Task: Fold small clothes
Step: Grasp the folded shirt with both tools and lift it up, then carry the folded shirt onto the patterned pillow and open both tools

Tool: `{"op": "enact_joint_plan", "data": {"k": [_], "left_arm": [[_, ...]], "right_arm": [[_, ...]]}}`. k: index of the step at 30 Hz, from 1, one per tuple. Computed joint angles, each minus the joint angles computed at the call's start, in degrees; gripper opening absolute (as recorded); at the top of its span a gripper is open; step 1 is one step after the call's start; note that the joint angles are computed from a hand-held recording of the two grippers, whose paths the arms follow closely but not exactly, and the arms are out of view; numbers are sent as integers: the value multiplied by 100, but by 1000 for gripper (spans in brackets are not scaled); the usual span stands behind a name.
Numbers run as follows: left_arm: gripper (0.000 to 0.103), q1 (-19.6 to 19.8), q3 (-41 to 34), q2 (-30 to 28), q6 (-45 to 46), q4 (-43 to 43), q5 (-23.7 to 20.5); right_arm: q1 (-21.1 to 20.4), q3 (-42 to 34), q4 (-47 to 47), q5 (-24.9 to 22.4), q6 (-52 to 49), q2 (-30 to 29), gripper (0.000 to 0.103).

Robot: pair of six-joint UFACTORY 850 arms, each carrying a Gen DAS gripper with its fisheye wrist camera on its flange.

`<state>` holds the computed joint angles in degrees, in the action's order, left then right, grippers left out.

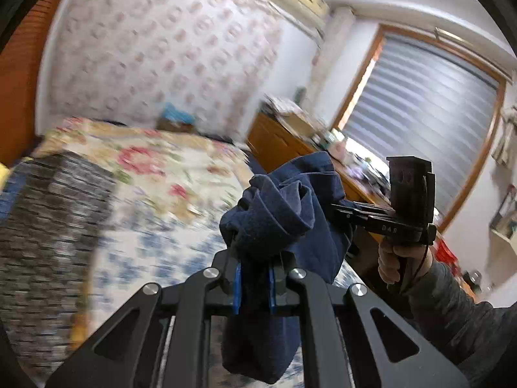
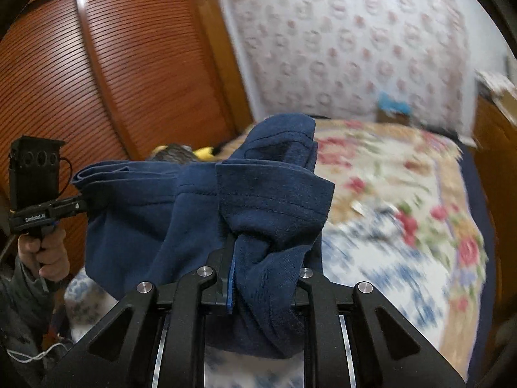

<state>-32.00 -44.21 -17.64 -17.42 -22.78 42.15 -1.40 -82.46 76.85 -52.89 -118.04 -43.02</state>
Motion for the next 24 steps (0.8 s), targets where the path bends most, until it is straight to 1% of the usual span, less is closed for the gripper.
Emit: {"op": "enact_joint_plan", "data": {"k": [4,6,10,12,14,16,19,21,23,24], "left_arm": [[8,90,825,673,315,-720,414],[8,164,1234,1010,375,-999,625],[8,367,1808,1386,252,-1236,983],[8,498,1992,1416,77,-1231,1090],[8,645,2156,1300,-186,-1238,1144],[8,854,2260,1036,-589,-1067,1176],[8,1116,2198,476,-1002,-881,1109],[8,1146,2170,233,-1060,-950,1110],[9,1154,2109,47,-951,-1146,1028],[10,1159,2088,-19,-967,-1168,1015]], "right_arm": [[603,-9,186,-10,-181,122,15],[953,-26,273,65,-260,185,15],[1632,-353,291,250,-199,125,15],[1942,-549,244,371,-138,51,15],[2237,-806,67,487,23,-90,15],[2552,-1167,-205,764,247,-354,15],[2947,-1716,-707,1172,686,-858,15],[3135,-2000,-984,1413,901,-1178,15],[3281,-2186,-1134,1732,1088,-1427,18],[3331,-2236,-1101,1926,1129,-1507,24]]}}
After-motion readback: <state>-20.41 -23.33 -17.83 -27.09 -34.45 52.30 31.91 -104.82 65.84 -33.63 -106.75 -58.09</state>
